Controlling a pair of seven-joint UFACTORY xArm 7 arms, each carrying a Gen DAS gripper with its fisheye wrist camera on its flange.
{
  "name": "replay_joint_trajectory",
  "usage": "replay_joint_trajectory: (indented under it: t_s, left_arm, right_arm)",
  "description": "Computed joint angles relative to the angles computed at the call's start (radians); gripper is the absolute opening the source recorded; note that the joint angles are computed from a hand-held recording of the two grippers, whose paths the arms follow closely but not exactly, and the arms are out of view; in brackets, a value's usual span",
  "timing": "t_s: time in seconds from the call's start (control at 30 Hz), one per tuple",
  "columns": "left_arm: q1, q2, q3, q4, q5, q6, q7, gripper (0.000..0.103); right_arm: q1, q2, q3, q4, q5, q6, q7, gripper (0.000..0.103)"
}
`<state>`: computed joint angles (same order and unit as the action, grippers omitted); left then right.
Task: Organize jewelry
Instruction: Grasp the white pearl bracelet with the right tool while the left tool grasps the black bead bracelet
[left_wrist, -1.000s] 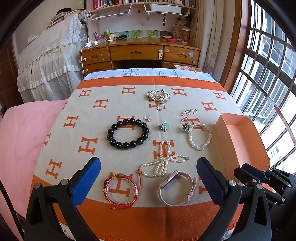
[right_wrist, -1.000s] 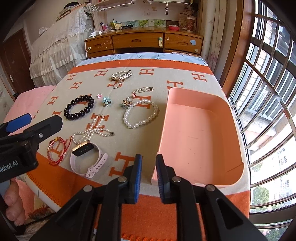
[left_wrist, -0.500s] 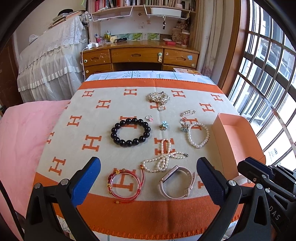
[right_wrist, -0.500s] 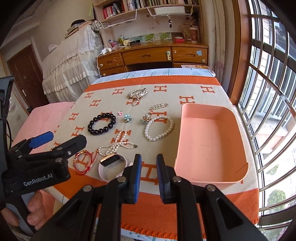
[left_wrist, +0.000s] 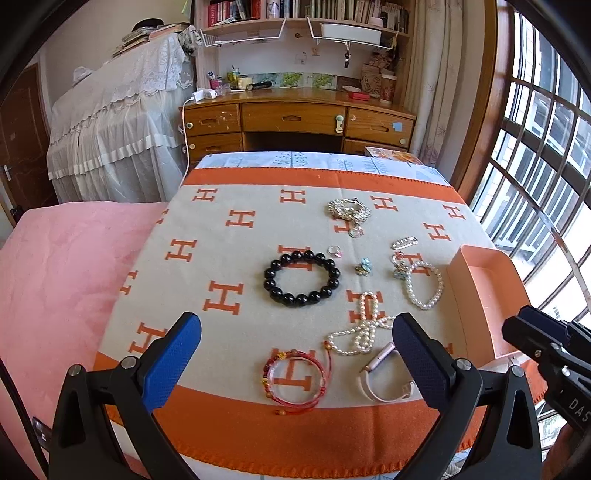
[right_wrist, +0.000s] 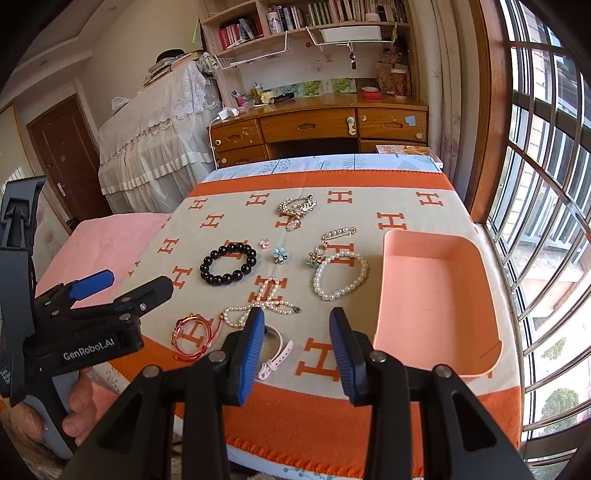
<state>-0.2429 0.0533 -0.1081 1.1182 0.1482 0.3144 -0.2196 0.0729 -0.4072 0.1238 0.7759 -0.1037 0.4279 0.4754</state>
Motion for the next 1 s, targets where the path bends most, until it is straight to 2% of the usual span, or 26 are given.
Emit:
replay_joint_trajectory:
  t_s: [0.07,0.13,0.3,0.37,0.43,0.53,0.63,0.8,0.93,1.0]
  left_arm:
    - [0.006,0.011,0.019,0.026,0.067,0.003,-0.044,0.102]
    - [0.017,0.027,0.027,0.054,0.08,0.006,-0.026,0.102]
    - [0.048,0.101,0.012,0.15,-0.027,0.042,0.16,0.102]
    - [0.044,0.146,0.019,0.214,-0.028,0.099,0.185,0.102]
    - [0.051,0.206,0.009,0.3,-0.065,0.185,0.254,0.102]
    - [0.038,0.312,0.022,0.44,-0.072,0.313,0.274,0.102]
    - [0.032,0.423,0.025,0.579,-0.087,0.429,0.299,0.102]
    - [0.02,0.59,0.036,0.78,-0.111,0.566,0.31,0.102]
    - [0.028,0.724,0.031,0.976,-0.152,0.699,0.314,0.102]
    - [0.024,0.777,0.035,1.058,-0.156,0.748,0.32,0.098]
  right_arm:
    - [0.014,0.025,-0.024,0.032,0.023,0.005,-0.031,0.037]
    - [0.021,0.057,-0.042,0.072,0.043,0.018,-0.061,0.037]
    - [0.03,0.141,-0.075,0.172,0.099,0.059,-0.139,0.037]
    - [0.031,0.183,-0.091,0.225,0.136,0.087,-0.173,0.037]
    - [0.03,0.226,-0.106,0.28,0.183,0.117,-0.207,0.037]
    - [0.026,0.306,-0.13,0.375,0.301,0.192,-0.275,0.037]
    - [0.003,0.396,-0.127,0.466,0.37,0.285,-0.286,0.037]
    - [-0.016,0.551,-0.103,0.59,0.314,0.43,-0.232,0.037]
    - [-0.014,0.644,-0.094,0.657,0.259,0.492,-0.211,0.037]
    - [-0.008,0.673,-0.093,0.68,0.225,0.514,-0.203,0.036]
